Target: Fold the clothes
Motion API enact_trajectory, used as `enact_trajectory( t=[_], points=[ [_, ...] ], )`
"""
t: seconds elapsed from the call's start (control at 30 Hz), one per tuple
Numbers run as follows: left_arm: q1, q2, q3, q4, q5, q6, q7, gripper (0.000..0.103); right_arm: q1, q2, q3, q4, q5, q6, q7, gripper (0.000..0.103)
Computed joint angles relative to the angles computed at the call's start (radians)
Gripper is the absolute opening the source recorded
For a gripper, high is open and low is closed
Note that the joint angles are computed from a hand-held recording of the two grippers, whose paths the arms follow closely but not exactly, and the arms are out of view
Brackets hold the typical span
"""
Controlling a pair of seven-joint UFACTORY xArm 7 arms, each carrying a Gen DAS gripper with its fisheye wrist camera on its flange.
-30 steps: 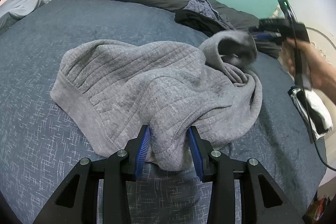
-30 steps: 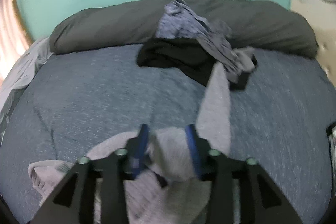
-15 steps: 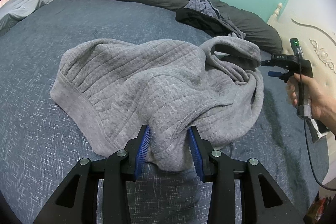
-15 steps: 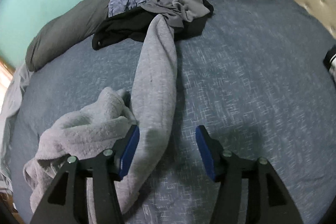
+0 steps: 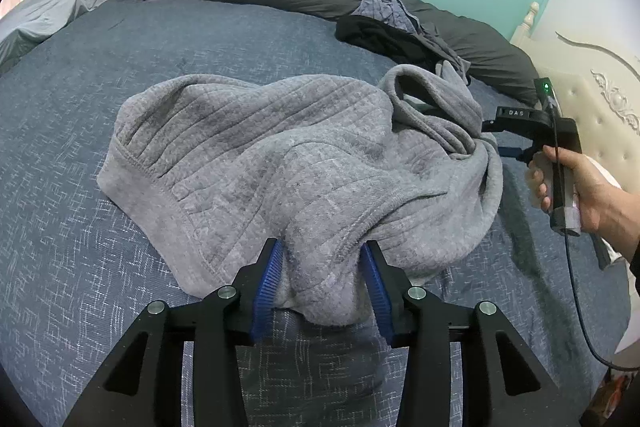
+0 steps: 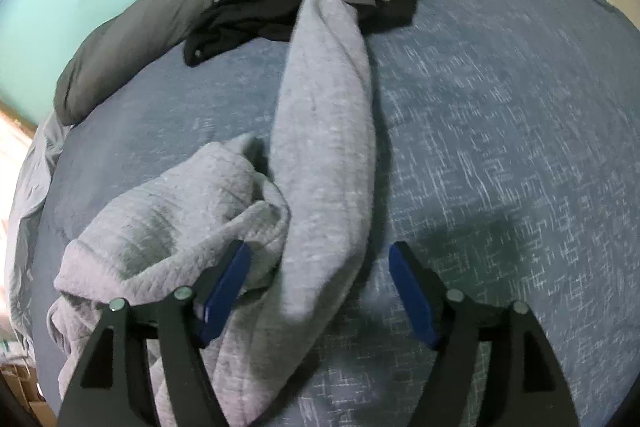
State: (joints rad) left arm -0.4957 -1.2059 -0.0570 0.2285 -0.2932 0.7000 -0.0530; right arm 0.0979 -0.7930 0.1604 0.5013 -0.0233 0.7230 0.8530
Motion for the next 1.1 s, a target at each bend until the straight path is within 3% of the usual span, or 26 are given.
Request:
enact_trajectory(
  t=[0.2,0.33,0.4,0.57,0.73,1.1],
  points=[
    [0.005,0.002,0.004,0.002,0.000,0.003,-0.002,0.047,-0.006,-0.027,-0.011,-0.042,0.025,-0.037,0.043,0.072],
    [0.005,0.006,0.002,0.002,-0.001,-0.001,-0.005,0.047,0.040,-0.022,-0.028,-0.054,0.046,-0.089,-0.007,0.027],
    [0.005,0.007,0.001,0.001,-0.001,-0.001,-0.007,0.048,0.046,-0.028,-0.023,-0.051,0.042,-0.088,-0.028,0.012],
    [0.004,0.002,-0.004,0.001,0.002,0.002,-0.014,0.048,0.043,-0.103,-0.006,-0.059,0.025,-0.080,-0.052,0.009],
    [0.008,0.002,-0.001,0.002,0.006,-0.004,-0.016,0.048,0.054,-0.274,0.015,-0.085,0.030,-0.017,-0.038,0.008],
    [0.017,-0.009,0.009,0.005,0.001,0.004,-0.021,0.048,0.196,-0.674,0.090,-0.138,0.143,0.385,0.027,0.008]
  ],
)
